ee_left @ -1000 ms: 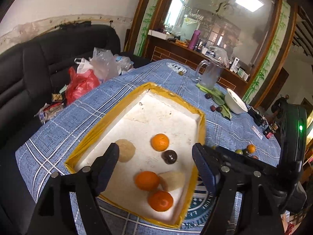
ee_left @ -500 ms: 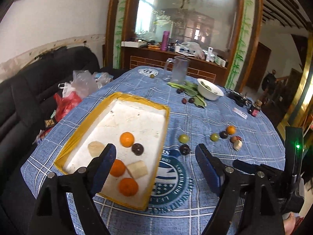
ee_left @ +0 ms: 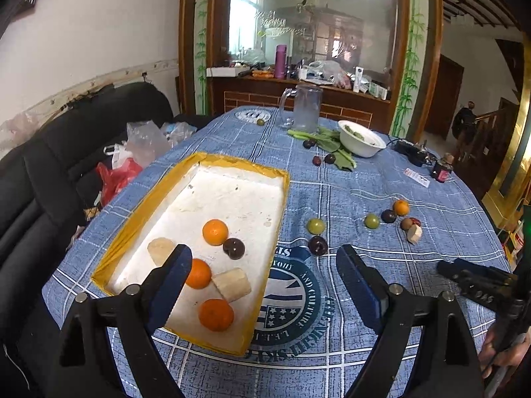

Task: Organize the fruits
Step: 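Move both open tools back from the tray to the fruit pile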

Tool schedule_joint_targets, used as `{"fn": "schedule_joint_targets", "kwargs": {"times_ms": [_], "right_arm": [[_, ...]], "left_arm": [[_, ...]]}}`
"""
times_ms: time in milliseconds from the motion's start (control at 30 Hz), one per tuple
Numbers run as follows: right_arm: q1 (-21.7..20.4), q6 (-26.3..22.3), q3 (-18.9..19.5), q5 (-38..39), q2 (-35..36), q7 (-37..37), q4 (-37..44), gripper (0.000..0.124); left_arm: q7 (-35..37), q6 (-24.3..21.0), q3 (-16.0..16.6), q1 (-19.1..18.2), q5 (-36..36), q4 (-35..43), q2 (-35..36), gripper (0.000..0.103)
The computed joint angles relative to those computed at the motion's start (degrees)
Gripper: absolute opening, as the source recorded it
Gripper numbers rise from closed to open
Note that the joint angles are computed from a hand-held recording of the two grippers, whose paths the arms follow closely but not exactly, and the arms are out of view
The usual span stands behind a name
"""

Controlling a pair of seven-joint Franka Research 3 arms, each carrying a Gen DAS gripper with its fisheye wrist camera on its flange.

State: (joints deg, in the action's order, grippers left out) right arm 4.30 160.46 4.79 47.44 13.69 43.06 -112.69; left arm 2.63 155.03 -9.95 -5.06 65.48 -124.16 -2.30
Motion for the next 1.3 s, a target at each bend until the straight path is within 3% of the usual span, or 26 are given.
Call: {"fn": "schedule_joint_targets", "kwargs": {"times_ms": [367, 800, 1300], "right_arm": [[-1.43, -2.91, -0.65, -4.81, 5.51, 6.4, 6.42, 0.055], [-1.07, -3.75, 0.21, -9.47, 9.17, 9.36, 10.4, 0.055], [-1.45, -4.14, 0.36, -11.76, 11.08, 11.64, 12.63, 0.057]], "left_arm": [[6.29, -0.94, 0.96, -2.0, -4.74, 5.24, 6.77, 0.088], [7.89, -7.25, 2.26, -6.16, -0.7, 10.54, 10.93, 0.088], [11.5, -5.1, 3.22, -6.32, -4.57, 12.24, 13.33, 0.088]]}}
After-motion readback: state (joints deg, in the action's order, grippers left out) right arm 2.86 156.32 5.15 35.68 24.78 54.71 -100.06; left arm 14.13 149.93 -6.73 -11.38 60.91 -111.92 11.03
